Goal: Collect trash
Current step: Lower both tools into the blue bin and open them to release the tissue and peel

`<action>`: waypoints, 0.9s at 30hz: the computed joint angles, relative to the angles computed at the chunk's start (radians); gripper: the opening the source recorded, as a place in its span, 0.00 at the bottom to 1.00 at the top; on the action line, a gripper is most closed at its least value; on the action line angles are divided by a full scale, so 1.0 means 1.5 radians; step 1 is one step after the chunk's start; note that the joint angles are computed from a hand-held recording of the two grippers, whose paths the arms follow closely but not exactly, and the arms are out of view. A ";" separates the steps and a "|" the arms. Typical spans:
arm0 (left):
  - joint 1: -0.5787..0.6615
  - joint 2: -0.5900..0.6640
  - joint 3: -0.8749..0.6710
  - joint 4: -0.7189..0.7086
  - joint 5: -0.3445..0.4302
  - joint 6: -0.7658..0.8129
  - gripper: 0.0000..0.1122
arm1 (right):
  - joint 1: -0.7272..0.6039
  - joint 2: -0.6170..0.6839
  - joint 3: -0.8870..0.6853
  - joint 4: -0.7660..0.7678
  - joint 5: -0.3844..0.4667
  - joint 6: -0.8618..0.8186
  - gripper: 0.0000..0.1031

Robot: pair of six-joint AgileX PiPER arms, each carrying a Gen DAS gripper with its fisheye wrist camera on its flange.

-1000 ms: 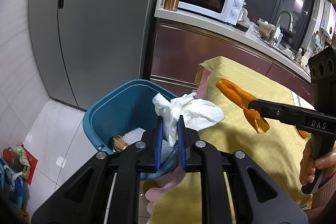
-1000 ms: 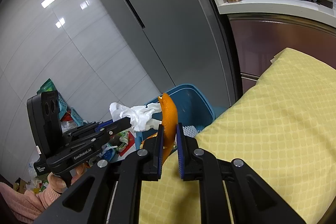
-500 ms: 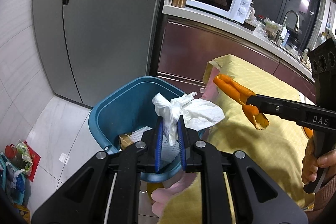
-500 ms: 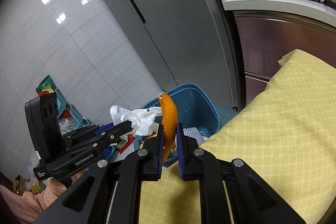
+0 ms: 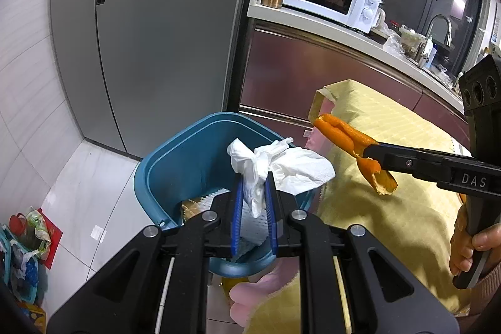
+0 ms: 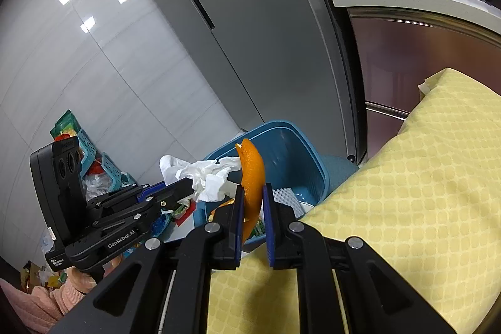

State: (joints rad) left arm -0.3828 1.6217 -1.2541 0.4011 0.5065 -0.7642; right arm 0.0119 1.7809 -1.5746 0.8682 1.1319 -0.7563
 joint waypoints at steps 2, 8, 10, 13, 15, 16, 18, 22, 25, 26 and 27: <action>0.001 0.001 0.001 0.002 0.001 -0.002 0.13 | 0.006 0.002 -0.002 -0.005 -0.004 0.006 0.10; 0.000 0.018 -0.012 0.014 0.009 -0.013 0.13 | 0.019 0.017 -0.018 -0.020 -0.011 0.025 0.10; -0.002 0.022 -0.012 0.026 0.012 -0.025 0.13 | 0.023 0.021 -0.022 -0.025 -0.015 0.030 0.10; -0.002 0.031 -0.017 0.031 0.014 -0.030 0.13 | 0.032 0.029 -0.030 -0.034 -0.017 0.041 0.10; -0.001 0.036 -0.019 0.032 0.014 -0.030 0.13 | 0.037 0.033 -0.035 -0.040 -0.017 0.049 0.10; -0.001 0.039 -0.020 0.032 0.014 -0.030 0.13 | 0.040 0.035 -0.037 -0.044 -0.018 0.052 0.10; 0.002 0.043 -0.021 0.029 0.012 -0.029 0.13 | 0.044 0.042 -0.044 -0.051 -0.018 0.057 0.10; 0.005 0.051 -0.022 0.028 0.011 -0.030 0.13 | 0.056 0.052 -0.056 -0.064 -0.021 0.068 0.10; 0.007 0.057 -0.024 0.029 0.011 -0.029 0.13 | 0.064 0.061 -0.062 -0.075 -0.027 0.076 0.10; 0.008 0.059 -0.024 0.025 0.009 -0.027 0.13 | 0.067 0.063 -0.064 -0.079 -0.028 0.080 0.10; 0.009 0.061 -0.025 0.026 0.010 -0.028 0.13 | 0.070 0.066 -0.067 -0.084 -0.029 0.083 0.10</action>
